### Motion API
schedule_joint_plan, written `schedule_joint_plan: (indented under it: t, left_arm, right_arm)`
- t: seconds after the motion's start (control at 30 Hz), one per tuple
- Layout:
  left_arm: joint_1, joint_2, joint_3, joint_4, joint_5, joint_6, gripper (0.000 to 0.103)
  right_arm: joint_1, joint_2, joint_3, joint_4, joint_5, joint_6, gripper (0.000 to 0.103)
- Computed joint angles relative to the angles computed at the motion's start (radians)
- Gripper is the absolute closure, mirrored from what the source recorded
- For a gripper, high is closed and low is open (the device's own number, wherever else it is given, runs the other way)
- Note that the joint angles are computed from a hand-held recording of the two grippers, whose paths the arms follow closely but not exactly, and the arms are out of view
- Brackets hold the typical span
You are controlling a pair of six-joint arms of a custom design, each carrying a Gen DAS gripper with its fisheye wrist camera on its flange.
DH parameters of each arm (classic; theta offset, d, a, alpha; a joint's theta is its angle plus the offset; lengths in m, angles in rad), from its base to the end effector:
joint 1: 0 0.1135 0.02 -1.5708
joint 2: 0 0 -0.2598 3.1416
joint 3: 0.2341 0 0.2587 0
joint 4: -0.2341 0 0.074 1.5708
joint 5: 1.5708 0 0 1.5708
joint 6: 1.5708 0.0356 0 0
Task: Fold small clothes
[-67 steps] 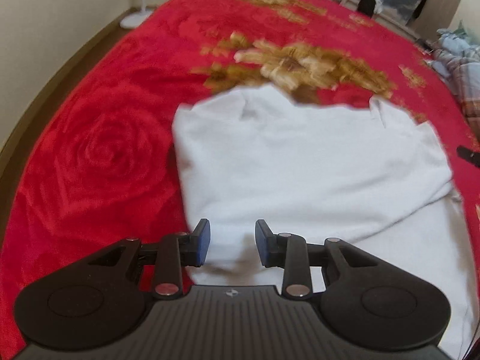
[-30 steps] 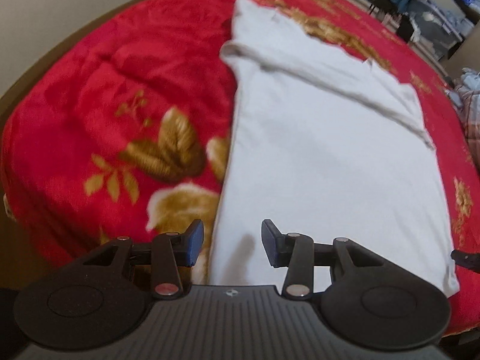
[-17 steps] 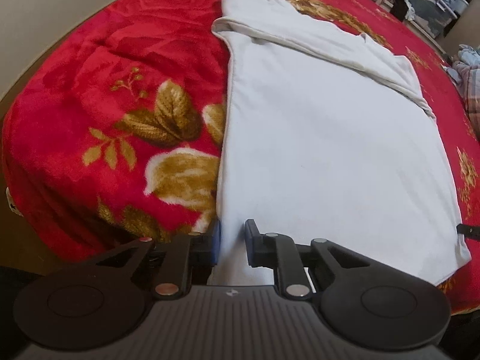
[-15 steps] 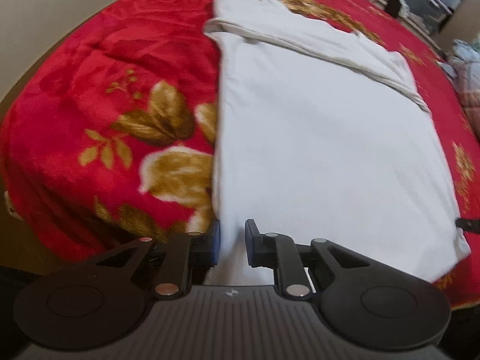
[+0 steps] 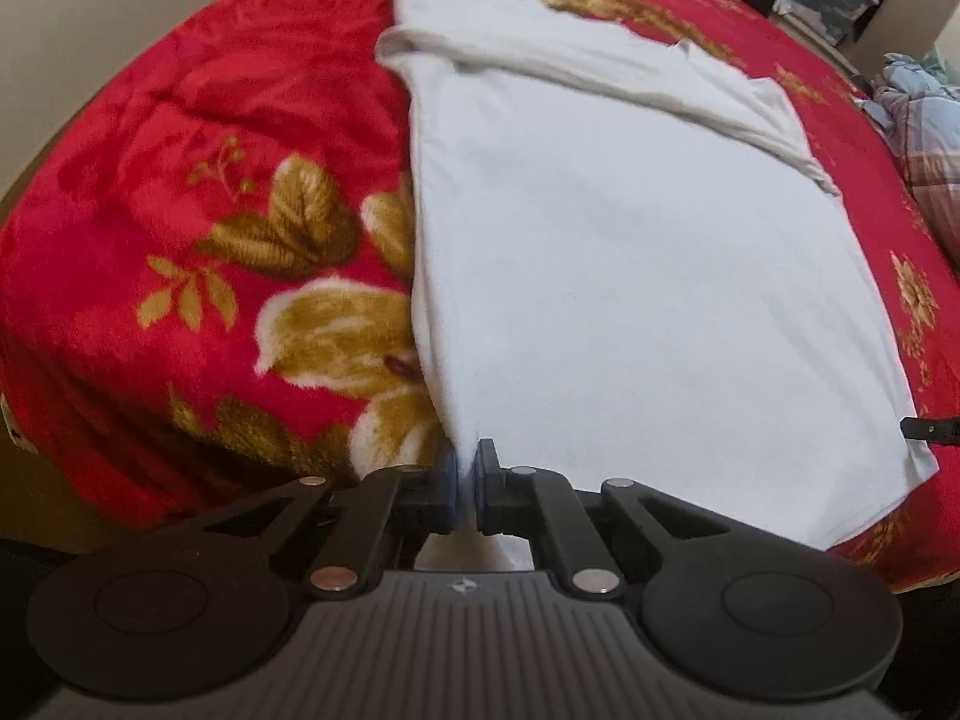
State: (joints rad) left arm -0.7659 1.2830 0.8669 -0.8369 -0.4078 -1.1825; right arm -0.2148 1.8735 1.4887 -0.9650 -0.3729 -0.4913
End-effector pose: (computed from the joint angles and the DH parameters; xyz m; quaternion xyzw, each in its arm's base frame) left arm 0.1785 -0.1520 0.2145 -0.2313 0.9394 -0.0159 0.2525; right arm 0.3708 -0.0676 0.2181 -0.1548 0.9645 0.1354 0.1654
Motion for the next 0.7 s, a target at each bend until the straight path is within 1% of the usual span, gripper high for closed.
schedule_joint_plan:
  t: [0.03, 0.07, 0.13, 0.17, 0.2, 0.23, 0.27, 0.4, 0.47, 0.5, 0.57, 0.7]
  left_arm:
    - [-0.015, -0.001, 0.005, -0.008, -0.020, -0.011, 0.097]
    - [-0.025, -0.005, 0.005, -0.009, -0.029, -0.023, 0.096]
    - [-0.022, -0.011, 0.000, -0.008, -0.016, -0.053, 0.094]
    - [-0.010, -0.014, -0.010, 0.005, 0.012, -0.055, 0.088]
    - [0.008, -0.018, -0.025, 0.025, 0.053, -0.051, 0.085]
    - [0.016, -0.020, -0.036, 0.037, 0.076, -0.053, 0.084]
    - [0.020, -0.020, -0.041, 0.041, 0.084, -0.052, 0.084]
    - [0.006, -0.008, -0.037, 0.035, 0.074, -0.040, 0.085]
    - [-0.004, -0.002, -0.029, 0.026, 0.052, -0.045, 0.097]
    - [-0.012, -0.003, -0.026, 0.026, 0.040, -0.046, 0.097]
    - [-0.031, -0.009, -0.019, 0.020, 0.005, -0.050, 0.098]
    - [-0.066, -0.045, 0.026, -0.002, -0.082, -0.034, 0.098]
  right_arm:
    - [-0.005, 0.001, 0.002, -0.007, -0.013, -0.004, 0.097]
    - [-0.017, 0.011, 0.019, -0.031, -0.049, -0.003, 0.097]
    - [-0.037, 0.033, 0.061, -0.086, -0.124, 0.003, 0.097]
    - [-0.036, 0.033, 0.066, -0.087, -0.122, 0.003, 0.095]
    - [-0.027, 0.023, 0.054, -0.067, -0.087, 0.000, 0.092]
    - [-0.011, 0.002, 0.019, -0.022, -0.023, -0.001, 0.087]
    - [-0.001, -0.005, 0.000, -0.002, 0.016, -0.007, 0.084]
    - [0.002, -0.003, 0.005, -0.014, 0.017, -0.017, 0.083]
    - [0.003, -0.006, 0.001, -0.015, 0.015, -0.017, 0.082]
    - [0.003, -0.009, -0.002, -0.013, 0.014, -0.020, 0.086]
    - [-0.001, -0.010, 0.000, -0.019, -0.002, -0.025, 0.098]
    - [-0.016, -0.024, 0.035, -0.056, -0.067, -0.008, 0.098]
